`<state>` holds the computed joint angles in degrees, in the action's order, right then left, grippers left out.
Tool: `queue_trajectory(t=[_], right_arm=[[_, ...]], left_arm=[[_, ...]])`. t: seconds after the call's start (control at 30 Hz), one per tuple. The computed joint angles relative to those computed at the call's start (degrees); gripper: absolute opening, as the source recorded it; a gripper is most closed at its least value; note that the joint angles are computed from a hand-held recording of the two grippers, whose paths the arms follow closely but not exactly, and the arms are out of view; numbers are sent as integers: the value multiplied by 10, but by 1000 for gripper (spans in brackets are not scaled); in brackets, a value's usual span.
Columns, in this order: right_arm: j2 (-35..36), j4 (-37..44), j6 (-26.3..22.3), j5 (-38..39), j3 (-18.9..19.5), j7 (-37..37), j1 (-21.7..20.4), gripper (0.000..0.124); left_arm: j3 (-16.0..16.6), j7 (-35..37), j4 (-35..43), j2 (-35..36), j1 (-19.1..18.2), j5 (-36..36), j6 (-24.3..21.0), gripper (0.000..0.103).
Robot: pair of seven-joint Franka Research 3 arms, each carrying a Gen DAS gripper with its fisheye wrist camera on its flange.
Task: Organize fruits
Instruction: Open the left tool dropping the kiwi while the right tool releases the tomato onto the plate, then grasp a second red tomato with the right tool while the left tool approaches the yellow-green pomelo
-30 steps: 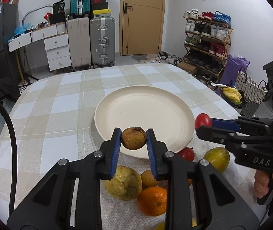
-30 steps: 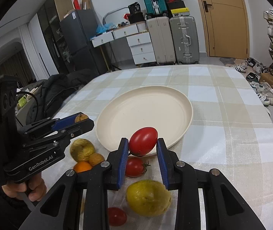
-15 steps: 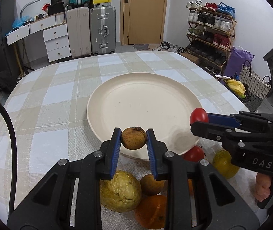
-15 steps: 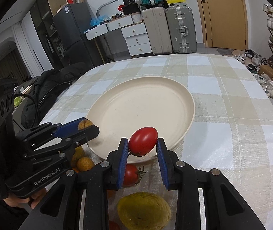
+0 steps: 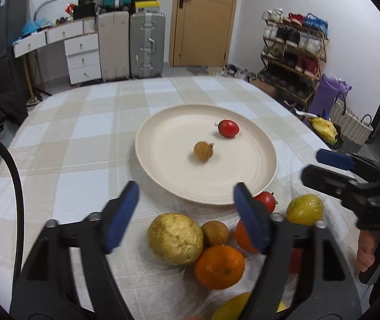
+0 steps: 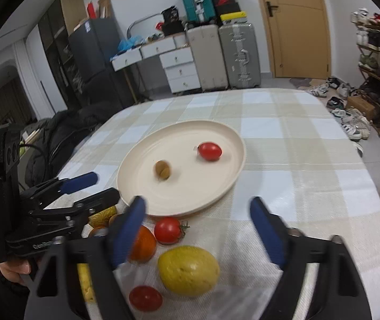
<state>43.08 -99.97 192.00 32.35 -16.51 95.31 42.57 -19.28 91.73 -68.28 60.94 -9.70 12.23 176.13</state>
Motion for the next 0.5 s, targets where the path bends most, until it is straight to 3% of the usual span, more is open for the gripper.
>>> queue_trajectory(t=[0.13,0.27,0.3,0.4,0.5], right_arm=[[-32,-53,45,18,29,-15,-10,100],[-49,-76,56,44,56,-37,-24,103],[-49,-77,54,54,49,-44,-16,103],[-35,-71,25,108,-29,-63,59,103],[-42,-77,32,96,1,-63,32,103]], left_arm=[[16,-17,-80,-49,6,11,44,90],[15,-42,-164,-94,23,29,100,102],[17,-51,-183,-106,25,35,109,102],[26,-74,-232,-136,26,52,122,102],[41,-98,-279,-162,23,66,153,102]])
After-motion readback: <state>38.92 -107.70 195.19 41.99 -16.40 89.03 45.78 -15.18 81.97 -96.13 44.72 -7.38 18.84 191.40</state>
